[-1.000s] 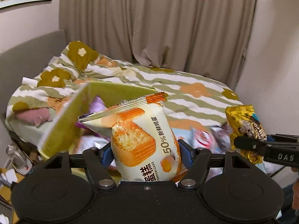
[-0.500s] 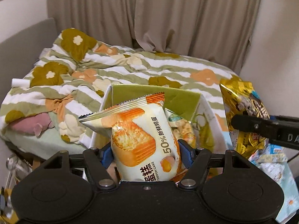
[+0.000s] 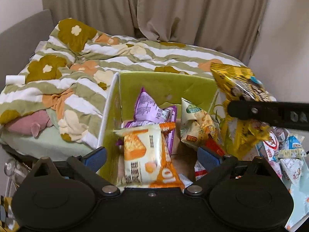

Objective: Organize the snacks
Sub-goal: 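Carry the cake pack and yellow-brown Pillows bag into the yellow box and release both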

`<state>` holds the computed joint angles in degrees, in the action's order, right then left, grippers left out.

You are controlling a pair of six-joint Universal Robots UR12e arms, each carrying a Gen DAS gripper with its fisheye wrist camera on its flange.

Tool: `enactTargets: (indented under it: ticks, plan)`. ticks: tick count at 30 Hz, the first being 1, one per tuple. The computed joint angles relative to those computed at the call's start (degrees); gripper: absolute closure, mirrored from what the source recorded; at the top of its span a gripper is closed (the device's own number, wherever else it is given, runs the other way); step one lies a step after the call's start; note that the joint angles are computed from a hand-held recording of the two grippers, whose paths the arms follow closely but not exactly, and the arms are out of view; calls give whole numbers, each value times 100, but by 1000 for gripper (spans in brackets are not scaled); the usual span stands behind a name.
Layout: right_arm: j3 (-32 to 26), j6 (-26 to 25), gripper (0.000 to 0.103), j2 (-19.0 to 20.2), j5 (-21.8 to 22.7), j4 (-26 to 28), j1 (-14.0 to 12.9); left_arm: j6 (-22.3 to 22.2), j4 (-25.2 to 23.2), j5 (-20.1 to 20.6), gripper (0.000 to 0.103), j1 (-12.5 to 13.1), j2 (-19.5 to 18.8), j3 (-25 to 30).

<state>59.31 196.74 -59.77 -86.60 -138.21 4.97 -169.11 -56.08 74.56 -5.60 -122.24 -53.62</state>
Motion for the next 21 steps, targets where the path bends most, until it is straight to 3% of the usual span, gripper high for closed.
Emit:
enactTargets:
  ticks: [7,16,17,18,19,20,21]
  plan:
    - [-207,-98,49,160,433,-6,-66,-363,413,401,2,-37,172,-257]
    - [-710,76,46,537,599,400,-63,-605,410,500,2,-30,73,-109]
    - [-718,147,43,553,668,435,-78,-616,406,516,2,-34,68,-110]
    - [-707,211,30,557,765,441,-98,-623,405,525,2,-34,70,-121]
    - [-675,303,9,552,844,423,-118,-644,443,563,2,-38,72,-136]
    - [-630,359,0,537,853,372,-129,-678,540,637,2,-45,92,-187]
    - [-551,401,0,508,844,252,-136,-719,632,736,2,-56,108,-233]
